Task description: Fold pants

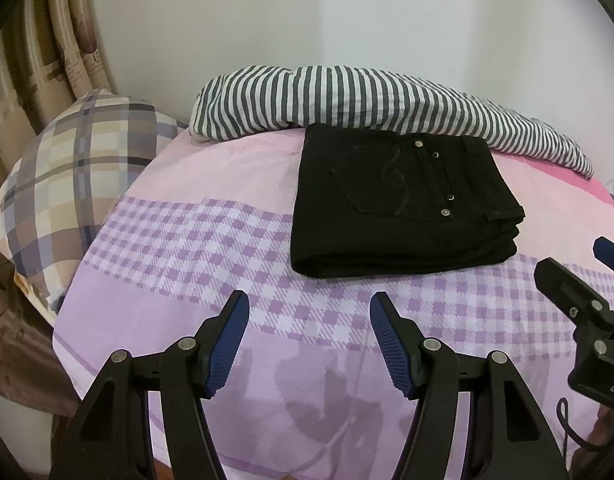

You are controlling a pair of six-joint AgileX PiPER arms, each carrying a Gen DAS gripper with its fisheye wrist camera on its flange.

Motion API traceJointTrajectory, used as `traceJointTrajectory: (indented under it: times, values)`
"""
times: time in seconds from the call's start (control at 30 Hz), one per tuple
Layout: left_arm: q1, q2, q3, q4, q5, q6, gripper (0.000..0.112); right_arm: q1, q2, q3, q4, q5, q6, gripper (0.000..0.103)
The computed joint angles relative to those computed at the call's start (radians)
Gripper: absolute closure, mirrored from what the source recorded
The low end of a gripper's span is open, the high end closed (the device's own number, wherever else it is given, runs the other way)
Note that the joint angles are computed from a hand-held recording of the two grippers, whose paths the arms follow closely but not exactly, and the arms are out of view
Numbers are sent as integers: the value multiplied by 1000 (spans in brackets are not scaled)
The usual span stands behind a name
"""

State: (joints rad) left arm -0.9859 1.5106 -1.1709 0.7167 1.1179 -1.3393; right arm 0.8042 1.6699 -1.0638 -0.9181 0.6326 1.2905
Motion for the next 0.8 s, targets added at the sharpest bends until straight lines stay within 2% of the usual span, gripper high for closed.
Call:
traceJointTrajectory:
  times: [0.8]
  values:
    - [3, 11, -7, -6, -2, 13, 49, 0, 25, 2, 42, -18, -39, 1]
